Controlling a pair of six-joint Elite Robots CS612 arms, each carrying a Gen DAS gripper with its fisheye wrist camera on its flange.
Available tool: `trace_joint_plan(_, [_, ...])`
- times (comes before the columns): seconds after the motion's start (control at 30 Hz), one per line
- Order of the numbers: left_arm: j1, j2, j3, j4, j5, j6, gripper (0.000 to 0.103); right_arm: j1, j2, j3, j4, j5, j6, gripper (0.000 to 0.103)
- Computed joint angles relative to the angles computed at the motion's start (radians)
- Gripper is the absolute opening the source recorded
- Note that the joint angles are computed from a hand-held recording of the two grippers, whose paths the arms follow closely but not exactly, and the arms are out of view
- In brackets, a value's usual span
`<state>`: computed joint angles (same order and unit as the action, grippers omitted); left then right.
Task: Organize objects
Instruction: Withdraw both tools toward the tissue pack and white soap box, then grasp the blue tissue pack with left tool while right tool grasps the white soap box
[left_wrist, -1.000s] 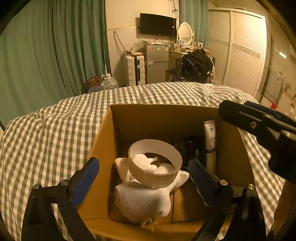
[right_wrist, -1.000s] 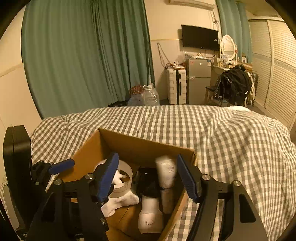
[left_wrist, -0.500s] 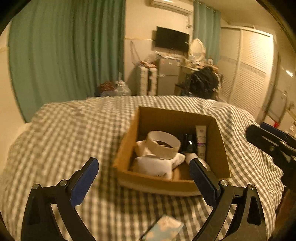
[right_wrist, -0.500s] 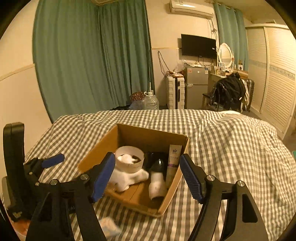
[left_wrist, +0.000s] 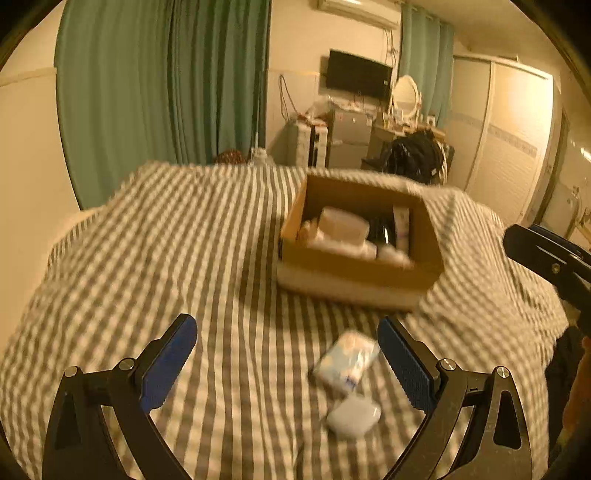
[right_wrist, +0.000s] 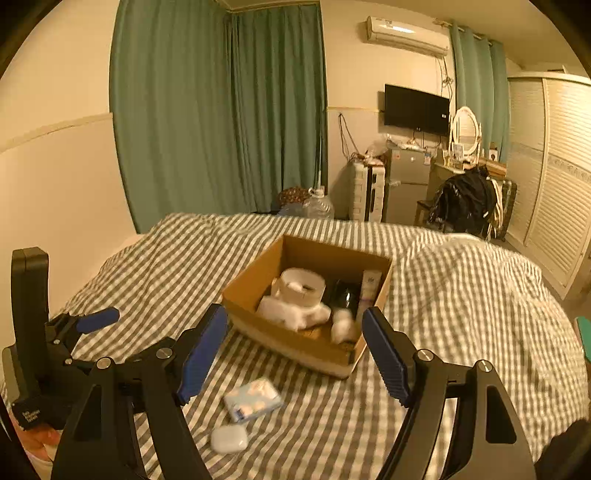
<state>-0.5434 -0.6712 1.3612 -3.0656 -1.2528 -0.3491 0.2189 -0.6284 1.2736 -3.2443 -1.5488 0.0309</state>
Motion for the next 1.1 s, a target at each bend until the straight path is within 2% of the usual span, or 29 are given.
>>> trace_joint_plan(0.07, [0.002,0.004,0.014,0.017,-0.016,0.004,0.101,0.004,0.004,0.012,0.014,0.006,0.001,0.076])
trace_joint_plan(0.17, [0.005,0.022,0.013,0.085,0.007,-0.016,0.101,0.009,0.026,0.009,0.054,0.008,0.0,0.076])
trace_joint_plan(0.27, [0.014,0.032,0.008,0.15,-0.035,-0.036,0.101,0.011,0.055,-0.014,0.149,0.016,-0.001,0.076])
trace_joint_plan(0.33, [0.012,0.035,0.011,0.17,-0.017,-0.033,0.101,0.013,0.074,-0.036,0.214,0.017,-0.01,0.076])
trace_joint_plan(0.53, [0.006,0.037,0.009,0.19,0.025,-0.031,0.101,0.022,0.101,-0.074,0.335,0.038,-0.072,0.076])
trace_joint_plan(0.63, [0.009,0.037,0.01,0.185,0.034,-0.033,0.101,0.033,0.107,-0.084,0.385,0.032,-0.121,0.072])
trace_joint_plan(0.67, [0.011,0.036,0.014,0.176,0.028,-0.033,0.101,0.034,0.108,-0.086,0.403,0.047,-0.131,0.069])
trace_joint_plan(0.9, [0.014,0.034,0.019,0.161,0.021,-0.04,0.101,0.038,0.121,-0.108,0.494,0.116,-0.182,0.069])
trace_joint_plan(0.93, [0.015,0.034,0.017,0.163,0.02,-0.04,0.101,0.041,0.126,-0.117,0.512,0.112,-0.197,0.068])
trace_joint_plan(1.0, [0.015,0.034,0.016,0.165,0.02,-0.041,0.101,0.049,0.137,-0.133,0.539,0.092,-0.223,0.05])
trace_joint_plan(1.1, [0.013,0.036,0.013,0.174,0.025,-0.04,0.101,0.048,0.133,-0.127,0.533,0.096,-0.217,0.05])
